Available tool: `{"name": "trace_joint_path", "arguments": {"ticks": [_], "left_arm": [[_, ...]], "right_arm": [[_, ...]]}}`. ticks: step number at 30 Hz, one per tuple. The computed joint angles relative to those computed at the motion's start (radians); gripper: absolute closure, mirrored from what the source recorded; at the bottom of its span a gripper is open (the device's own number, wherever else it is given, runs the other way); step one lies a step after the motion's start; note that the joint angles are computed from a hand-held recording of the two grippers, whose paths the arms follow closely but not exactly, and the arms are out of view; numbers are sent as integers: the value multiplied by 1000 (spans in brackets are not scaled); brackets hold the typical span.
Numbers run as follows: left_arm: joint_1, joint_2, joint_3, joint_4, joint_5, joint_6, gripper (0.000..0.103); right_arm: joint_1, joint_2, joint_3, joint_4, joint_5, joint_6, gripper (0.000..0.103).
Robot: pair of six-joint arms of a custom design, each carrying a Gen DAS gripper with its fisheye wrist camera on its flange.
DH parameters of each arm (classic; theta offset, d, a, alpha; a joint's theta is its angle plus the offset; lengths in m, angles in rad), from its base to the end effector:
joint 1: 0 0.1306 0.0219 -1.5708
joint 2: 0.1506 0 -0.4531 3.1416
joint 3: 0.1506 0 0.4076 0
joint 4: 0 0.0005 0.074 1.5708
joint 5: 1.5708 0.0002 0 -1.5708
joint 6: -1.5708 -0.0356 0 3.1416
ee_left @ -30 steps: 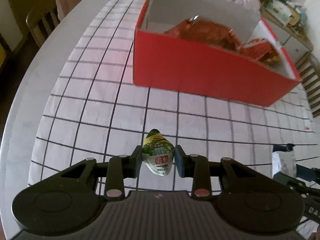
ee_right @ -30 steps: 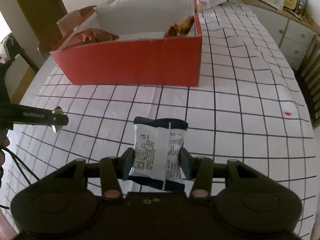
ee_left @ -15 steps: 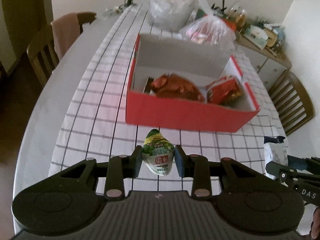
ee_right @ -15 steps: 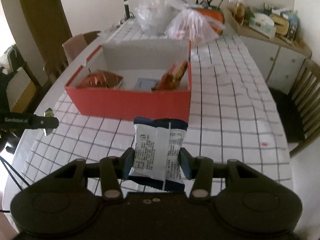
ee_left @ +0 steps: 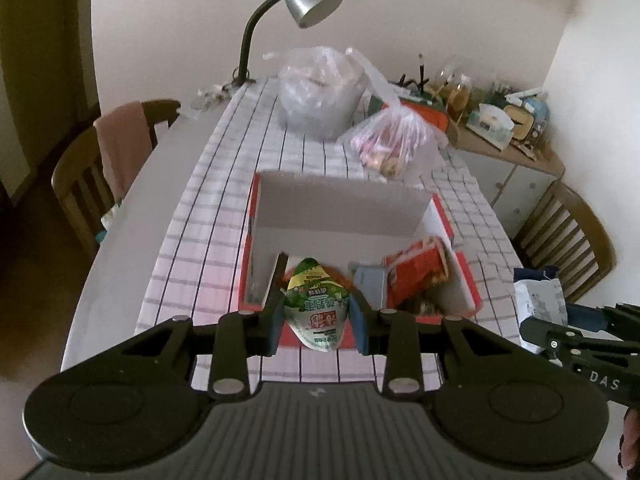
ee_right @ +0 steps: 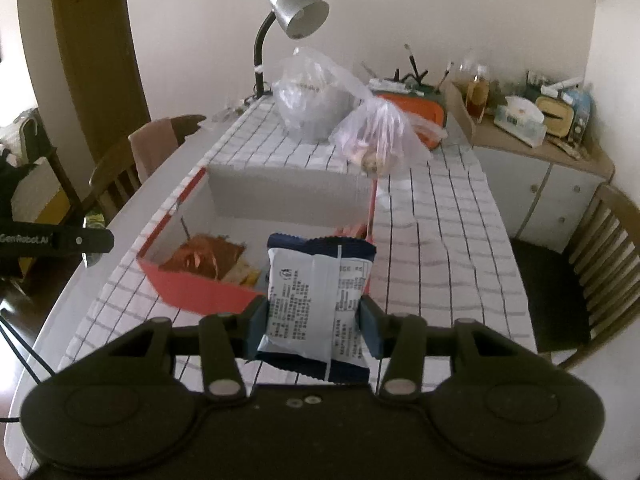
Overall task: Organize snacks
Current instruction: 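Carry the bottle and white-navy packet over the red box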
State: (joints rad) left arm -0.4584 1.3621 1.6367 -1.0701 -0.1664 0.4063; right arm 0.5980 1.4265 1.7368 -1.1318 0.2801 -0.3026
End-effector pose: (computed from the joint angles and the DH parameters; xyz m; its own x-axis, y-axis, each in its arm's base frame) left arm 0.4186 -0.2006 0.6154 -0.7197 -0.0795 -0.6897 0.0523 0.9844 -0.1680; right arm 0.4079 0.2653 0.6288 -0.6925 -0.1252 -0.7105 -0.1876 0.9822 0.0098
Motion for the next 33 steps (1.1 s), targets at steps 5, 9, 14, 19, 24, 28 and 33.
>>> {"name": "trace_joint_path", "arguments": {"ticks": [5, 9, 14, 19, 24, 28, 33], "left_arm": [[-1, 39, 47, 2, -13, -17, 70], [1, 66, 69, -1, -14, -16, 70], [6, 101, 92, -12, -18, -23, 70], [20, 133, 105, -17, -11, -25, 70], [35, 158, 103, -25, -8, -25, 70], [45, 176, 105, -33, -7, -21, 70], [50, 197, 103, -40, -5, -20, 70]], "right_arm": [[-16, 39, 50, 4, 2, 25, 56], [-28, 67, 73, 7, -14, 31, 56], [-34, 103, 95, 4, -37, 43, 56], [-43, 138, 111, 12, -57, 53, 56], [-52, 170, 117, 20, -77, 58, 56], [-59, 195, 120, 20, -93, 59, 56], [-62, 218, 111, 27, -94, 58, 56]]}}
